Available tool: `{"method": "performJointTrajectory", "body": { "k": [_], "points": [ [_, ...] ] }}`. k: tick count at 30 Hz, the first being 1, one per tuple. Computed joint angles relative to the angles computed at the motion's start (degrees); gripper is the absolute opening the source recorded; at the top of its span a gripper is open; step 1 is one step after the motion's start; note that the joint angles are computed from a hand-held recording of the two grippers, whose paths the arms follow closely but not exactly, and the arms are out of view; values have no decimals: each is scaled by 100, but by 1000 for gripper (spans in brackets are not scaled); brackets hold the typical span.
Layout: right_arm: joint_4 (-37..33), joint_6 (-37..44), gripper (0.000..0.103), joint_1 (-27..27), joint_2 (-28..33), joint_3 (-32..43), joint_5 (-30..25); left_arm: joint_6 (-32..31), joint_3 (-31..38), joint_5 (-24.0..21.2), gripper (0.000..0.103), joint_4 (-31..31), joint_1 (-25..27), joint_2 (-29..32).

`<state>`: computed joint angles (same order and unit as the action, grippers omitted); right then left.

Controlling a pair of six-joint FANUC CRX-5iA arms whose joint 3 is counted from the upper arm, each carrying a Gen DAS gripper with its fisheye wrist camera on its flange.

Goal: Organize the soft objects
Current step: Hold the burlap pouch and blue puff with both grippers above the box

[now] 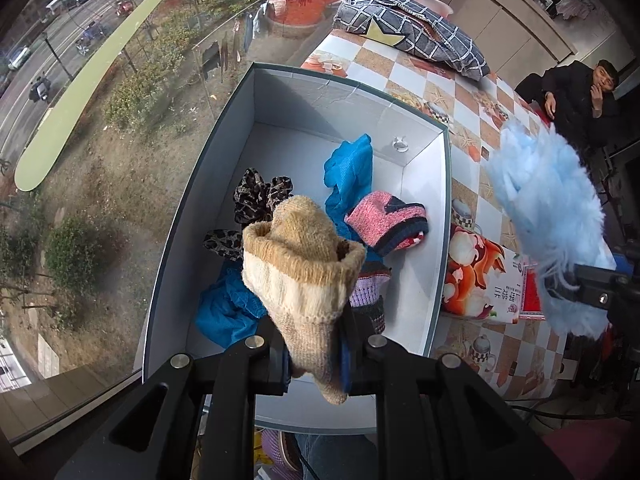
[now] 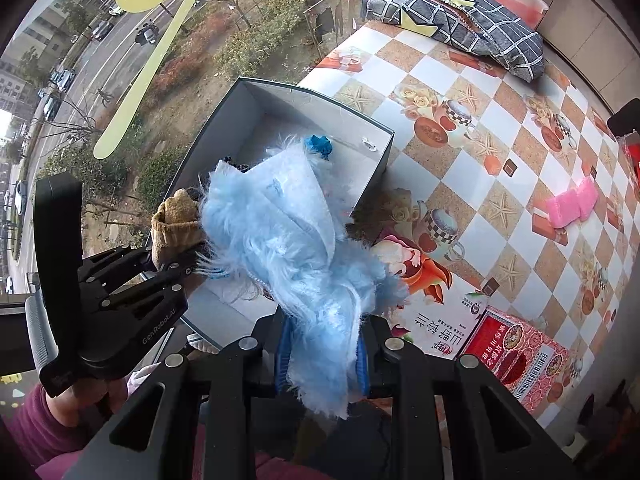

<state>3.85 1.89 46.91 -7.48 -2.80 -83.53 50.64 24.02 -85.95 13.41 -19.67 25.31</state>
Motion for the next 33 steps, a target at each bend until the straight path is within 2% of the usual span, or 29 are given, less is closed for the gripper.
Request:
{"method": "performJointTrajectory", "body": {
  "k": [13, 33],
  "points": [
    [-65, 215, 27, -279, 175, 98, 197, 46, 11, 11, 19, -68, 8, 10],
    [-205, 484, 27, -428, 357, 231, 310, 125, 50, 34, 19, -170, -28, 34]
  ]
}}
